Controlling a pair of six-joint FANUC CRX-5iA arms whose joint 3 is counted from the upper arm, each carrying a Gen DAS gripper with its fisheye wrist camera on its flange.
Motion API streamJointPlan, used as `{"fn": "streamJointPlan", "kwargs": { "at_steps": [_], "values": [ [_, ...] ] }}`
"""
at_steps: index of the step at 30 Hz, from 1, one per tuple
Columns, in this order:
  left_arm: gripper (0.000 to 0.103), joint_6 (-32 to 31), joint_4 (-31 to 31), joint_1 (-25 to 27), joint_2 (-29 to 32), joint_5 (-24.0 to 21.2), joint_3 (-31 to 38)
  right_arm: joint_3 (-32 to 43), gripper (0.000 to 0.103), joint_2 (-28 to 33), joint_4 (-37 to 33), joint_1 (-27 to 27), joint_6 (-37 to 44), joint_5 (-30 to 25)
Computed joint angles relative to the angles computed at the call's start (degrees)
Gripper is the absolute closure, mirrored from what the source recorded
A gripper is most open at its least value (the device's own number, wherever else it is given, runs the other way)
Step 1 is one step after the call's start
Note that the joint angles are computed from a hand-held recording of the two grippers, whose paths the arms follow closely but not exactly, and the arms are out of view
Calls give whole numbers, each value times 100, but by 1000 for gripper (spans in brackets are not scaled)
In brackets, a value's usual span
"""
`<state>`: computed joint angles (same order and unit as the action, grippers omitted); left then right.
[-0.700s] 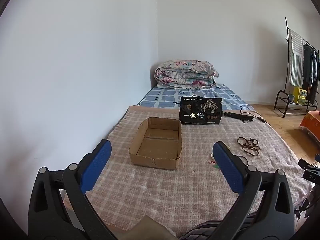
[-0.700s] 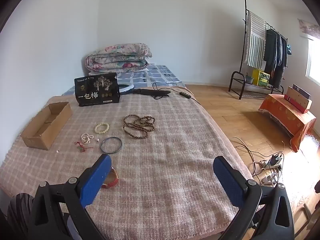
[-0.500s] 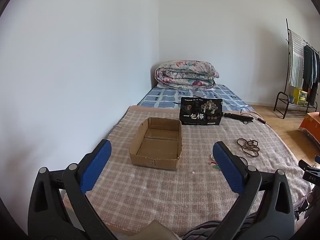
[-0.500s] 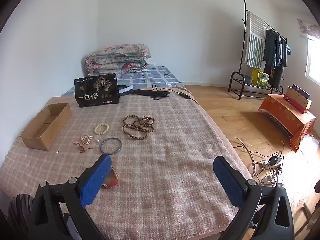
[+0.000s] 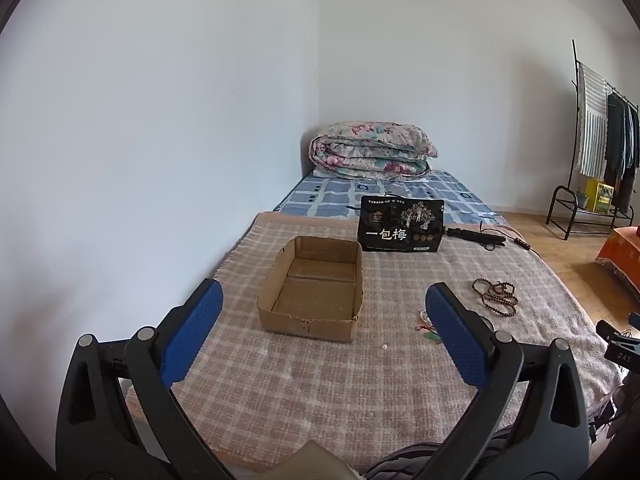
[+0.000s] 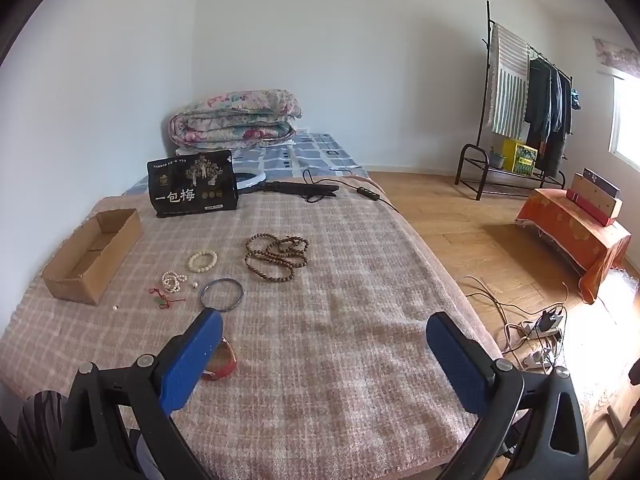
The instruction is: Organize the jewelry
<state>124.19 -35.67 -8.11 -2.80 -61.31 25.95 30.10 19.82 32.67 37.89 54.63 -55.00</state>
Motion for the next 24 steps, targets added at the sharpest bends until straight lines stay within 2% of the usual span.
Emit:
{"fn": "streamJointPlan", "kwargs": {
  "at_steps": [6, 7, 15, 16, 24],
  "values": [
    [0, -51, -18, -36, 116, -101, 224, 4, 0, 4, 5, -1, 5, 13],
    [0, 36, -38, -32, 29, -39, 61, 1, 0, 1, 3, -2, 2, 12],
    [0, -43, -22, -40, 108, -92, 221, 80, 0, 33, -20, 4, 30, -27],
    [0, 34, -5, 0, -3, 3, 14, 79, 0, 34, -20, 3, 34, -25],
    [0, 52, -27, -13, -6, -1, 22, 20, 0, 11, -2, 3, -8, 8]
  ]
}}
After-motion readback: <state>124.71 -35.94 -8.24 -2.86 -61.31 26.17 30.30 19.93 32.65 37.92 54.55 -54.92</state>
